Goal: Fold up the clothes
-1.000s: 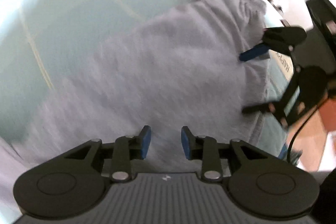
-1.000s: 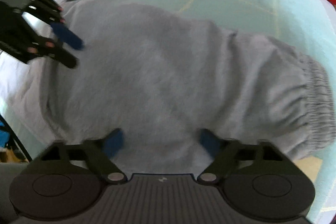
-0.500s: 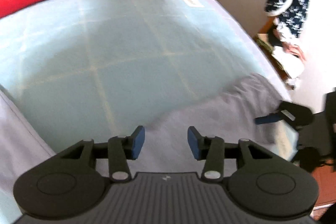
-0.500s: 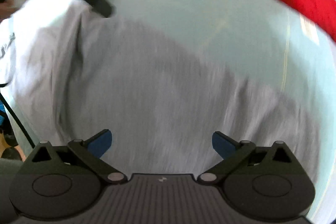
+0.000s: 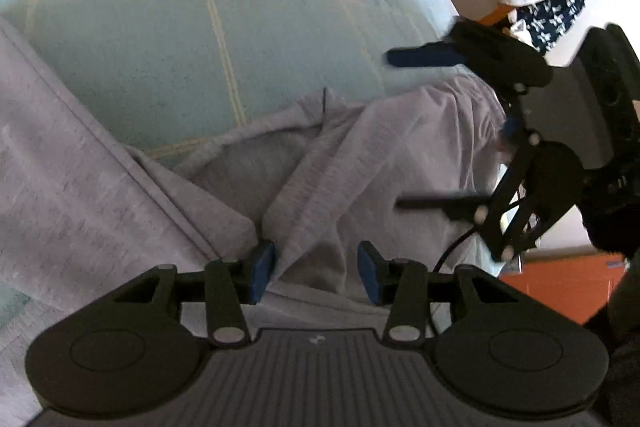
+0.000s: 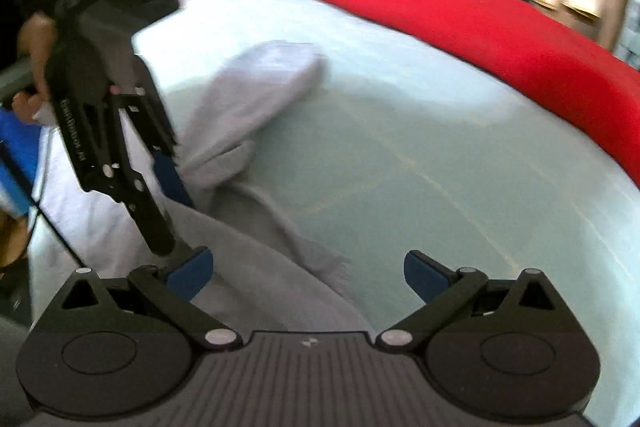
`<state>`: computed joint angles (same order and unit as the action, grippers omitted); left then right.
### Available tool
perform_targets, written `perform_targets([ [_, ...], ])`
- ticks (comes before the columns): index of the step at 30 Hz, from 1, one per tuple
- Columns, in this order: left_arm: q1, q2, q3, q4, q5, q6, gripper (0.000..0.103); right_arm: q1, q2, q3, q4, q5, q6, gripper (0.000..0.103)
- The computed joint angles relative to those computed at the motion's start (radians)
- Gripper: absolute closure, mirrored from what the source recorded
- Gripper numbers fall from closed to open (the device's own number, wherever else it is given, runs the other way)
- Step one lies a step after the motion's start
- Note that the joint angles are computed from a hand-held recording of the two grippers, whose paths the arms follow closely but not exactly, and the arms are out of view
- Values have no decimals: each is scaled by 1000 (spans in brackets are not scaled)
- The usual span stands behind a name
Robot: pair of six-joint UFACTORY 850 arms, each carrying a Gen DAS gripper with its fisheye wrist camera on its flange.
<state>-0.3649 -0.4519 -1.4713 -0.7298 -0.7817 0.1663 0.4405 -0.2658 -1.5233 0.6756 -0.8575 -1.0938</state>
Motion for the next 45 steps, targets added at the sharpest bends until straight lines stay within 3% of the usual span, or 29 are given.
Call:
perform_targets([
  [3,11,-11,-22,-27,49,37,57,21,-13,2,0,-69,-58,0],
  [5,31,-32,-39,-99,70,95,51,27,-20,2,-19,-112,-43,0],
  [8,47,-110,-100,-207,28,173,51,33,-8,36,-54,-137,-14,0],
  [13,40,-223,-200,-240,-84,216,51,45,50,119,-80,-77,-34,0],
  [15,29,-240,-213,-210,-85,215,51,41,66,139,-68,-55,-34,0],
  [22,28,-323,-285,-342,-126,363,48,22,91,171,-29,-1,-12,0],
  [27,51,-374,-340,-427,-263,409,44,7,123,189,-39,20,32,0],
  [32,97,-317,-222,-732,-190,548,44,-4,164,225,-81,78,83,0],
  [34,103,-328,-225,-760,-164,553,44,-7,174,239,-103,96,117,0],
  [39,79,-342,-238,-605,-61,475,49,-2,181,258,-139,124,190,0],
  [41,74,-335,-224,-579,-29,466,61,4,194,273,-150,127,209,0],
  [45,80,-285,-190,-560,47,470,61,5,220,295,-194,125,245,0],
])
